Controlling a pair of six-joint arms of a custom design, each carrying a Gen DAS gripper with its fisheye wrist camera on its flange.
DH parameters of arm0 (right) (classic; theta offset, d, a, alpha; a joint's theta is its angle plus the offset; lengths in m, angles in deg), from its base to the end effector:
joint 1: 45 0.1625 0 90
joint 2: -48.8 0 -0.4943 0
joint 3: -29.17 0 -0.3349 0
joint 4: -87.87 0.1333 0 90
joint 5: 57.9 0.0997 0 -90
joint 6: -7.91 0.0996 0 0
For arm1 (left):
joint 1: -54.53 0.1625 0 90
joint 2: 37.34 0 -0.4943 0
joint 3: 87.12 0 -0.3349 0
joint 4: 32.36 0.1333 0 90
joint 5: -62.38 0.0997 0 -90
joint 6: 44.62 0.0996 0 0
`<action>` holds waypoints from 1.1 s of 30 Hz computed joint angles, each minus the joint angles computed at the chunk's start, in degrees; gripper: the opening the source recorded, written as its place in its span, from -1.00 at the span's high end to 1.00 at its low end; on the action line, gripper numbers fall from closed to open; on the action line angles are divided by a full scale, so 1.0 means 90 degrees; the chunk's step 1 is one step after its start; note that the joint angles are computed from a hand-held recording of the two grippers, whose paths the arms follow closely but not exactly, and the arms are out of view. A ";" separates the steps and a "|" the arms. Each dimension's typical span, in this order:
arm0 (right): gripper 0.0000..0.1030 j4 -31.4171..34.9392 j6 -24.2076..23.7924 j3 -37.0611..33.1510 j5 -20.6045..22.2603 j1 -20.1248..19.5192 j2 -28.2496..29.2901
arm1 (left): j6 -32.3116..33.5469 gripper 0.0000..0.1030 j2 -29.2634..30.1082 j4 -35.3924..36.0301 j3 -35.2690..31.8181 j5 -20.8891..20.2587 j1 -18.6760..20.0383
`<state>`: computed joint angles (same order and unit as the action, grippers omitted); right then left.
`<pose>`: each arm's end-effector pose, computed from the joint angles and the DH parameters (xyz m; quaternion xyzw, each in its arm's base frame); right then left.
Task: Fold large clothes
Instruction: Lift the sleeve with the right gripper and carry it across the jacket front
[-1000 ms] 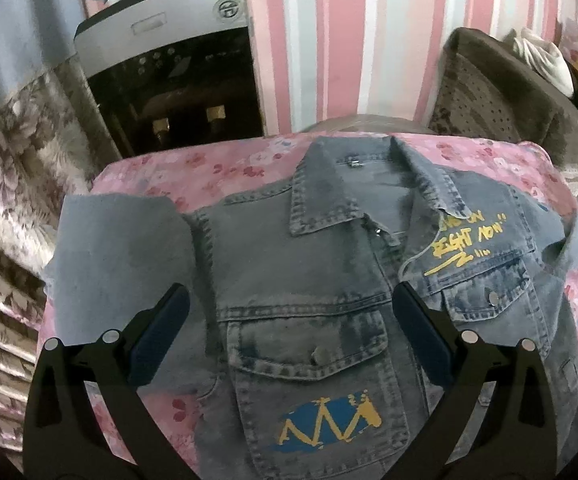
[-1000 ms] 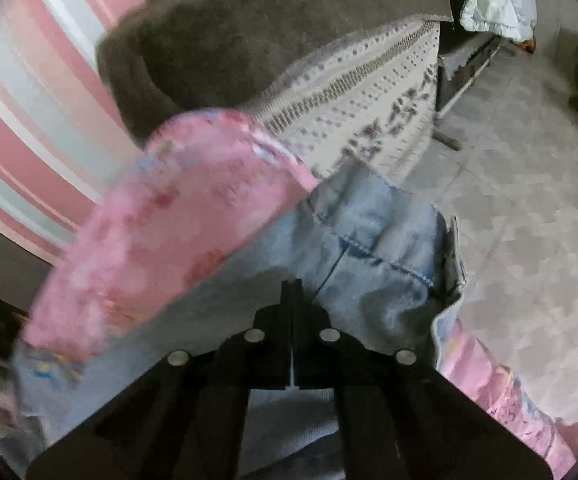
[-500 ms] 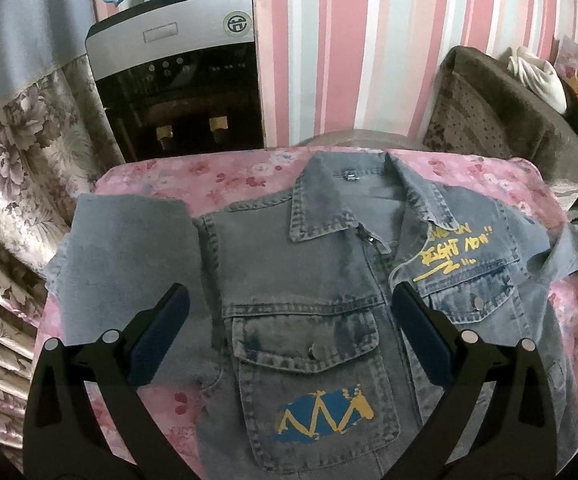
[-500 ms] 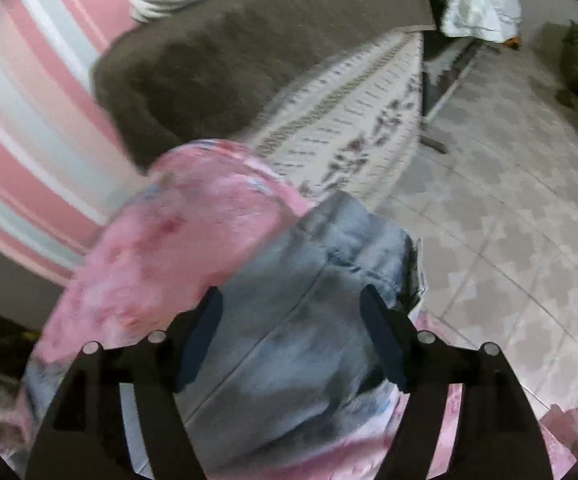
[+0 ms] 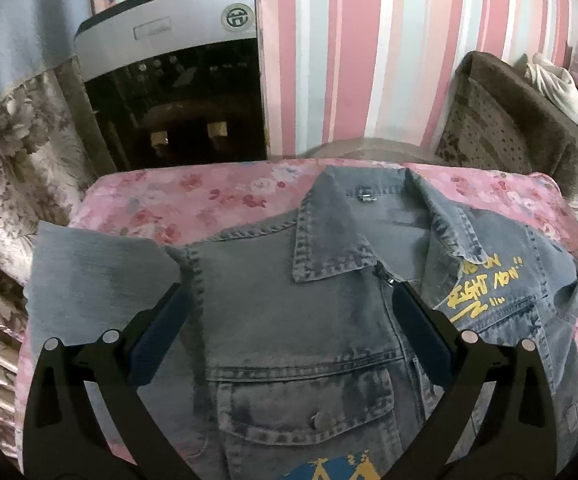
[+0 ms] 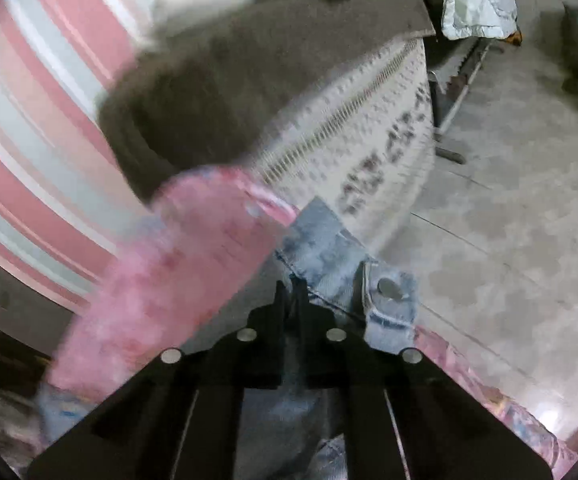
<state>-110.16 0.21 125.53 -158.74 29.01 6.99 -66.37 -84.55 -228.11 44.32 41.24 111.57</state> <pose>-0.0829 -0.7051 0.2411 -0.1067 -0.8837 0.4211 0.1745 -0.0688 -0.5219 0.1952 -0.0259 0.8168 -0.3920 0.4226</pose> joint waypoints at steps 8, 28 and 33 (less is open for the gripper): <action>0.91 -0.0236 -0.0694 0.0965 0.2496 -0.0102 -0.0804 | 0.0216 -0.94 0.0057 -0.0443 0.0066 -0.0010 -0.0126; 0.91 0.2702 -0.2589 0.0134 0.2579 0.1861 0.0099 | -0.0226 -0.94 -0.0512 0.0207 0.0782 0.0212 -0.0007; 0.90 0.3199 -0.3052 0.0156 0.2315 0.2236 0.0637 | -0.0195 -0.94 -0.0474 -0.0127 0.0961 0.0238 0.0196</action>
